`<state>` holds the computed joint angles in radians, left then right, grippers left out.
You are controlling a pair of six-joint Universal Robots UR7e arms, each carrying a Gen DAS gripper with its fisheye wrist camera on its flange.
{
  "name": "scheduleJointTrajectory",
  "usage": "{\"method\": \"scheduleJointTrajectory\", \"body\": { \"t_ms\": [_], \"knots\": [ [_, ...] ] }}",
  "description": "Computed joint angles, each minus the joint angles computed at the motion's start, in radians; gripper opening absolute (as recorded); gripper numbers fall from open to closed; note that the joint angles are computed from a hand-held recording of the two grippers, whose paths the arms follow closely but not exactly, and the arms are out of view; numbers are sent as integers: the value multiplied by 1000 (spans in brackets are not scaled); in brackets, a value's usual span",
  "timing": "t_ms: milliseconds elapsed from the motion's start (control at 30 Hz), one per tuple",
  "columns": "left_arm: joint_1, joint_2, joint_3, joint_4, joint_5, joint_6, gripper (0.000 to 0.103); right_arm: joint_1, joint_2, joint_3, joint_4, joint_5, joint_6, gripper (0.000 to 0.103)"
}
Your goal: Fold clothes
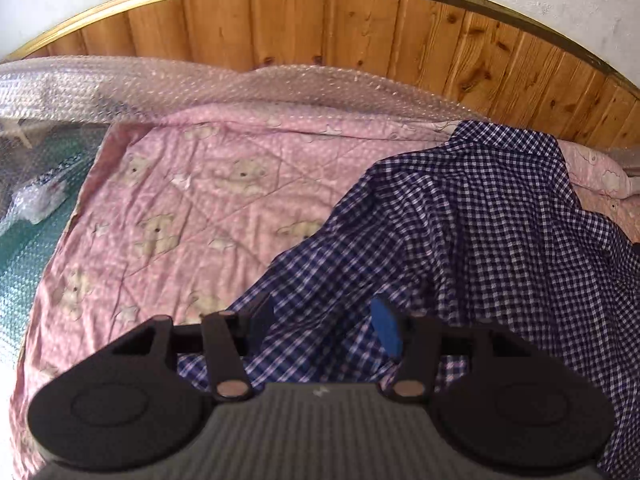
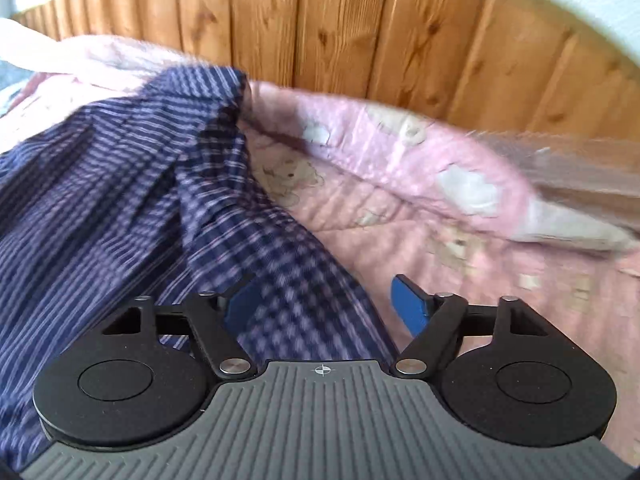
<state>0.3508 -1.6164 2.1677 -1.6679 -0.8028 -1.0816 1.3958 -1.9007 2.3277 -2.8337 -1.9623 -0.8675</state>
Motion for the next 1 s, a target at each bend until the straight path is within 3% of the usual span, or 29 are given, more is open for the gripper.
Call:
{"method": "scheduleJointTrajectory", "body": {
  "t_ms": [33, 67, 100, 133, 167, 233, 300, 367, 400, 433, 533, 600, 667, 733, 800, 833, 867, 900, 933, 967, 1000],
  "knots": [
    [16, 23, 2, -58, -6, 35, 55, -19, 22, -25, 57, 29, 9, 72],
    [31, 46, 1, -94, -6, 68, 55, -38, 45, -49, 108, 58, 14, 58],
    [46, 70, -3, -127, -6, 100, 55, -41, 60, -66, 118, 49, 9, 9],
    [58, 88, 2, -166, -5, 137, 55, -43, 75, -78, 114, 37, 1, 0],
    [67, 104, 8, -204, 2, 173, 55, -40, 92, -90, 104, 19, 4, 0],
    [89, 142, 12, -286, 36, 259, 55, -101, 78, -101, -13, 49, 117, 0],
    [122, 194, 12, -394, 57, 349, 56, -140, 86, -118, -105, 38, 205, 10],
    [172, 266, -9, -482, 69, 420, 56, -134, 112, -127, -133, -46, 156, 11],
    [192, 305, -16, -529, 79, 452, 56, -126, 115, -125, -160, -74, 154, 19],
    [213, 340, -24, -569, 92, 484, 56, -132, 109, -121, -179, -74, 148, 19],
    [281, 426, -55, -681, 132, 581, 60, -142, 38, -123, -46, 107, 177, 22],
    [323, 462, -64, -793, 111, 670, 62, -132, 37, -133, 33, 189, 157, 63],
    [356, 489, -71, -906, 53, 767, 63, -104, 85, -153, 82, 204, 119, 68],
    [381, 507, -86, -959, -37, 840, 68, -78, 136, -178, 134, 220, 81, 67],
    [393, 528, -99, -951, -58, 865, 68, -69, 189, -200, 157, 202, 66, 58],
    [396, 539, -104, -941, -49, 867, 66, -66, 215, -215, 181, 191, 66, 49],
    [399, 543, -98, -964, -42, 877, 64, -64, 234, -229, 203, 178, 67, 19],
    [402, 545, -91, -992, -36, 890, 47, -65, 243, -240, 223, 168, 65, 4],
    [411, 540, -92, -1004, -50, 889, 33, -64, 244, -242, 213, 169, 55, 3],
    [415, 537, -98, -1016, -57, 904, 9, -62, 245, -244, 200, 172, 44, 1],
    [417, 534, -105, -1028, -63, 922, 3, -63, 236, -240, 173, 184, 43, 0]
  ]
}}
